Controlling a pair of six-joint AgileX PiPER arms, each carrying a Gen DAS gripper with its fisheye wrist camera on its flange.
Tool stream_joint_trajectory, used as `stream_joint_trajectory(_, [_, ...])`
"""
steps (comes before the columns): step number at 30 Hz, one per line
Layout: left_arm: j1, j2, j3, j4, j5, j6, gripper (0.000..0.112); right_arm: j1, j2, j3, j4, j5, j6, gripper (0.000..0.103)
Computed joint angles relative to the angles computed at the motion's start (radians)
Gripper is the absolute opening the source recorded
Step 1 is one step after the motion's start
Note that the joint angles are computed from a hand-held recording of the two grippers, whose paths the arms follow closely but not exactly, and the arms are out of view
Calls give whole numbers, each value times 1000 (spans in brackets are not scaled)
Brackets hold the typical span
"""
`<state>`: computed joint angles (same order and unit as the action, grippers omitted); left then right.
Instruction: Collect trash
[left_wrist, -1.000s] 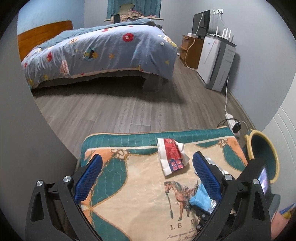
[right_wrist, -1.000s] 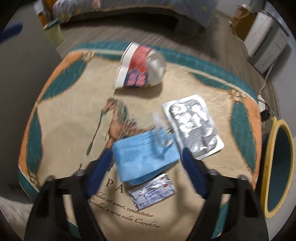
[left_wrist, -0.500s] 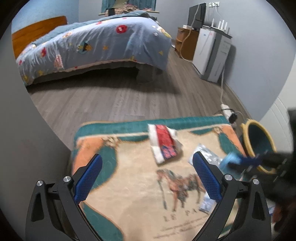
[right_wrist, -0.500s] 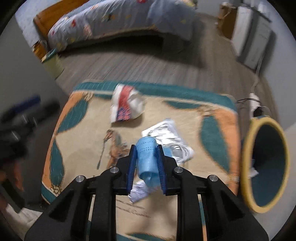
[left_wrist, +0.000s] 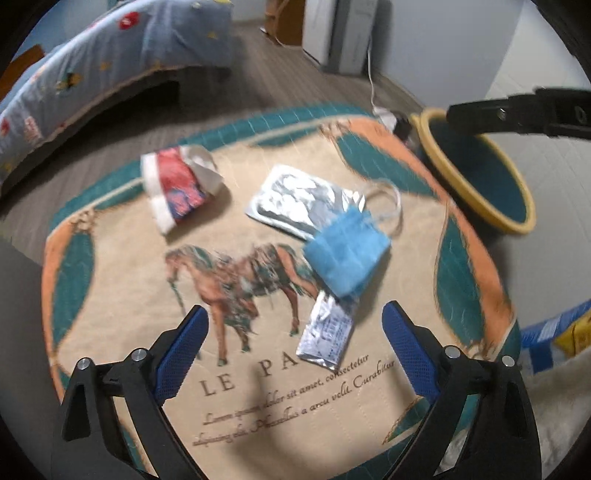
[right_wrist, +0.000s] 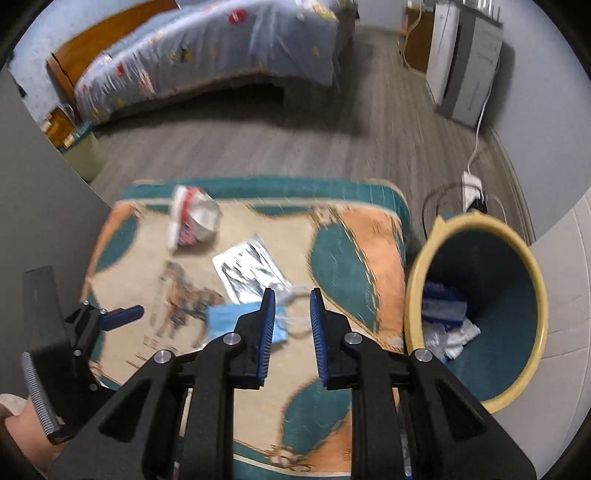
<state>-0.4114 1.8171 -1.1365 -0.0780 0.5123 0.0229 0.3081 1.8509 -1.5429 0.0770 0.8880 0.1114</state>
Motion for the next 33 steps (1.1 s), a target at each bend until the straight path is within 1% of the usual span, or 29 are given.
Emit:
stream_joint_trajectory(1, [-4,10,-4,-6,3,12,90,-5,3,2,-7,3,1,19])
stream_joint_trajectory(2, [-8,24,-12,-11,12,26,85,-9,14,-5,-14,6,3,19])
stream_joint_trajectory(5, [-22,66,-27,-28,31,71,75,-24,41,-16,-13,15,-4,19])
stream_joint_trajectory(7, [-30,85,-37,-30,40,83,70,-27,47,-17,-11,16,-7,23])
stream_joint_trajectory(8, [-32,97,-42,-40,44,102,64,-28,51,-19,-8,15,-8,29])
stream_joint_trajectory(9, [-33,106,-47,-41,46,111,58,-28,52,-18,-5,14,-7,37])
stream_joint_trajectory(11, [-44,113,-51,-44,49,130,50,-27,56,-18,-8,8,1,48])
stream_joint_trajectory(13, [-57,110,-44,-24,41,129,43,-25,64,-24,-8,11,9,50])
stream_joint_trajectory(14, [-57,109,-44,-26,45,136,36,-22,70,-28,-11,15,14,52])
stream_joint_trajectory(15, [-51,107,-44,-39,50,143,34,-21,75,-34,-12,20,18,53])
stream_joint_trajectory(18, [-20,87,-30,-70,54,149,33,-14,93,-48,-14,33,31,55])
stream_joint_trajectory(20, [3,64,-16,-58,51,128,33,-6,107,-53,-17,40,45,59])
stream_joint_trajectory(23, [56,38,-13,-49,59,104,33,12,122,-53,-10,38,53,61])
stream_joint_trajectory(26, [115,11,-15,-30,59,68,33,41,145,-61,8,35,46,65])
stream_joint_trajectory(30, [193,-4,-21,-78,46,99,33,89,180,-79,25,39,46,65])
stream_joint_trajectory(33, [234,-17,-22,-99,49,110,33,132,213,-100,6,38,69,65])
